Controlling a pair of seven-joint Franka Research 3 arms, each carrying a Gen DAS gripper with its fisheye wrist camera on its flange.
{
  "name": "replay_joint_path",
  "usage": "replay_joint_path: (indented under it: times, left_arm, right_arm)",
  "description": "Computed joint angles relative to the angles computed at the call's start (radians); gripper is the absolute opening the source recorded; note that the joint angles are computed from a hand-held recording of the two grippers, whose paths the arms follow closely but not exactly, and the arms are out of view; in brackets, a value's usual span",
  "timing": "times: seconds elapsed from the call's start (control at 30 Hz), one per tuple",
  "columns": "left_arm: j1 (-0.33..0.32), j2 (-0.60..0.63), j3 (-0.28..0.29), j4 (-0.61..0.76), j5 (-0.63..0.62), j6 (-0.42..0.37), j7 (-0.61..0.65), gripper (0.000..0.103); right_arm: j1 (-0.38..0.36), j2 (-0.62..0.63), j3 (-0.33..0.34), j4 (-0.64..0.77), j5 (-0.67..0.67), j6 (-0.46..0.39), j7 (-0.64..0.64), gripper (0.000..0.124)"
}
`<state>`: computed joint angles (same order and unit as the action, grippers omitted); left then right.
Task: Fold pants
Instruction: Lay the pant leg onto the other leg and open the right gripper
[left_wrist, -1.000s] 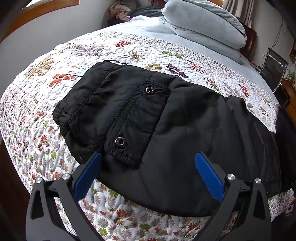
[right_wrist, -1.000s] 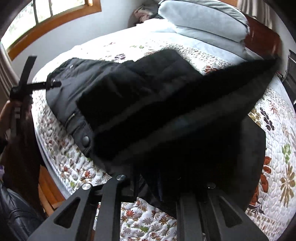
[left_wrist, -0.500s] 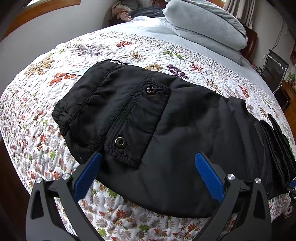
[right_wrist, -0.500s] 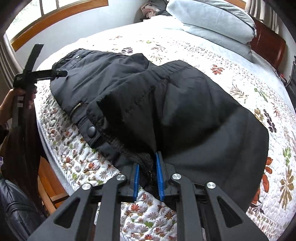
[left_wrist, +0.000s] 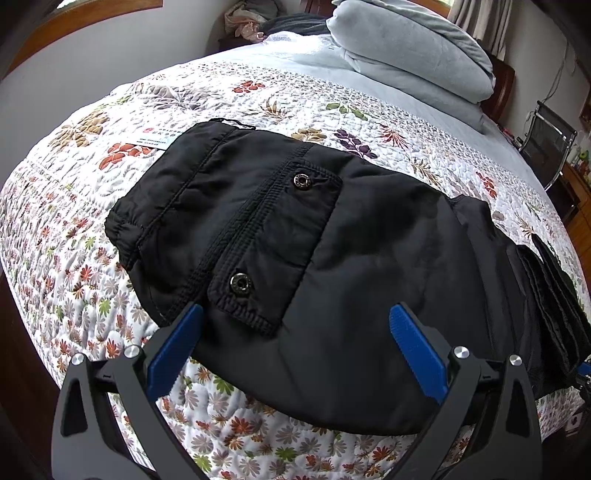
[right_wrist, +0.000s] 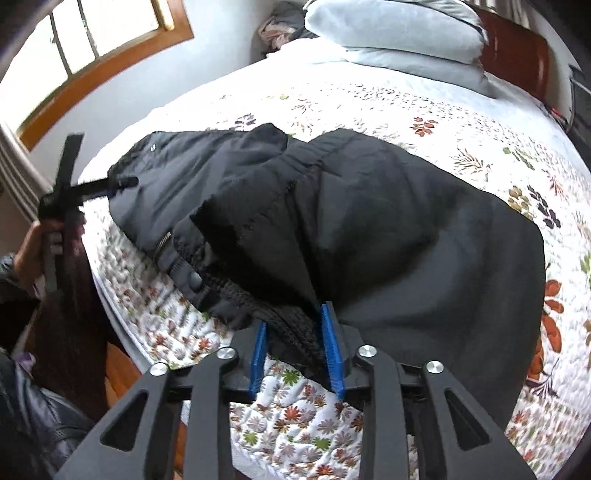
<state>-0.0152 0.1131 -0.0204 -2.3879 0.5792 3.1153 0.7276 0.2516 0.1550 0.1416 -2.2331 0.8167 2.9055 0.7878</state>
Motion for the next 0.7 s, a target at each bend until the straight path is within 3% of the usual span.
replay_joint_path:
  times: [0.07,0.13,0.2,0.4,0.7]
  left_arm:
    - [-0.002,-0.001,0.002,0.001,0.004,-0.001,-0.007,0.100]
    - [0.000,-0.001,0.000,0.000,0.001,-0.001,-0.007,0.100]
    - [0.005,-0.001,-0.006,-0.001,-0.009,0.000,0.003,0.100]
    - [0.025,-0.007,-0.034,-0.011,-0.083,0.010,0.055,0.100]
    - [0.084,-0.027,-0.118,-0.044,-0.336,0.038,0.251,0.100]
  right_arm:
    - [0.011,-0.007,-0.011,-0.006,-0.041,0.001,0.043,0.044]
    - [0.000,-0.021,0.009,-0.008,0.010,-0.014,-0.015,0.083]
    - [-0.010,-0.047,0.036,-0.012,0.143,-0.023,-0.158,0.082]
    - [0.026,-0.068,0.016,0.008,0.329,-0.036,-0.313,0.074]
    - [0.052,0.028,0.006,0.074,0.221,-0.018,-0.230,0.048]
